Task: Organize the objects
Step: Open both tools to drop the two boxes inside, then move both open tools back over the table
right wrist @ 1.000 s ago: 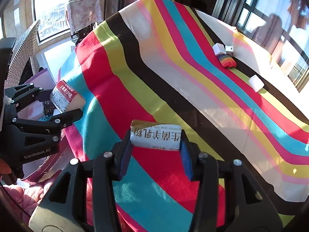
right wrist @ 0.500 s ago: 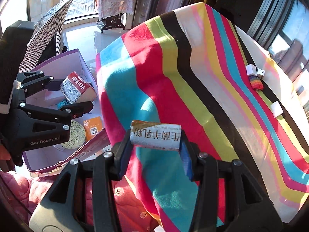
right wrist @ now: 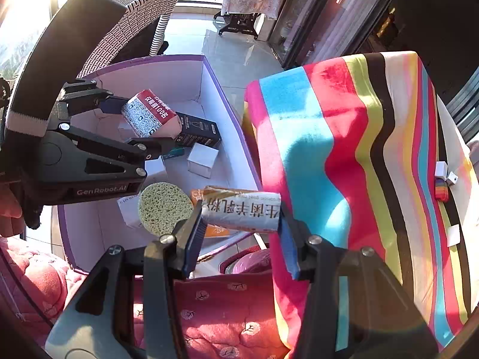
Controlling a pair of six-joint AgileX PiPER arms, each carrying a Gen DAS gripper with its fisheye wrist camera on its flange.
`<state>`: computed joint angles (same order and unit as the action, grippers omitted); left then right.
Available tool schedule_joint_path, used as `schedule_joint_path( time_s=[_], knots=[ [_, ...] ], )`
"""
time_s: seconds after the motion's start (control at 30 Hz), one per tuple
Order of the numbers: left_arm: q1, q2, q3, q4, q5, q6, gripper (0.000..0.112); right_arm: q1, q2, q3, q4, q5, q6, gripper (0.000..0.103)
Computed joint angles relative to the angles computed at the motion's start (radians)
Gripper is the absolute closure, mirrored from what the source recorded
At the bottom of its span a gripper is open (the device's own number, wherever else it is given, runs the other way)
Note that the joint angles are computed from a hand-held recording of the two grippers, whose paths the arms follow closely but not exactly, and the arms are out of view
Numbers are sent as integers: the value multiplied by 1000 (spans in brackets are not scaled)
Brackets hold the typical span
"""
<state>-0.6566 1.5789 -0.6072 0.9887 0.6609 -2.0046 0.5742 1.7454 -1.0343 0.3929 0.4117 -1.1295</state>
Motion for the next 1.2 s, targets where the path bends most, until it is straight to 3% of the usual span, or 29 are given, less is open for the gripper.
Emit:
schedule_joint_path(
  time_s=[0.17, 0.2, 0.3, 0.4, 0.53, 0.67, 0.73, 0.8, 0.97, 1.07, 1.2],
  knots=[
    [32, -43, 69, -23, -3, -16, 52, 42, 0, 11, 81, 13, -84, 53],
    [35, -44, 68, -38, 8, -10, 52, 51, 5, 8, 87, 19, -105, 48],
    [51, -57, 80, -55, 42, -11, 33, 57, -11, 41, 171, -13, -175, 28],
    [47, -42, 52, -54, 84, 6, 29, 26, -13, 51, 272, -29, -284, 21],
    [49, 18, -33, -66, 89, 75, 29, -86, 15, 3, 416, 64, -420, 18],
    [27, 112, -189, -70, 170, 180, 29, -208, 69, -105, 478, 243, -400, 16],
    [20, 152, -276, -60, 234, 227, 29, -245, 67, -115, 510, 249, -442, 15],
    [23, 163, -339, -22, 248, 240, 29, -282, 72, -139, 525, 224, -471, 15],
    [77, 240, -536, 22, 74, 353, 24, -463, 218, -409, 472, 301, -295, 13],
    [115, 361, -719, -79, -37, 496, 24, -537, 385, -698, 270, 350, -18, 11],
    [128, 599, -1104, -357, -38, 853, 24, -616, 640, -1098, 38, 411, 326, 11]
  ],
)
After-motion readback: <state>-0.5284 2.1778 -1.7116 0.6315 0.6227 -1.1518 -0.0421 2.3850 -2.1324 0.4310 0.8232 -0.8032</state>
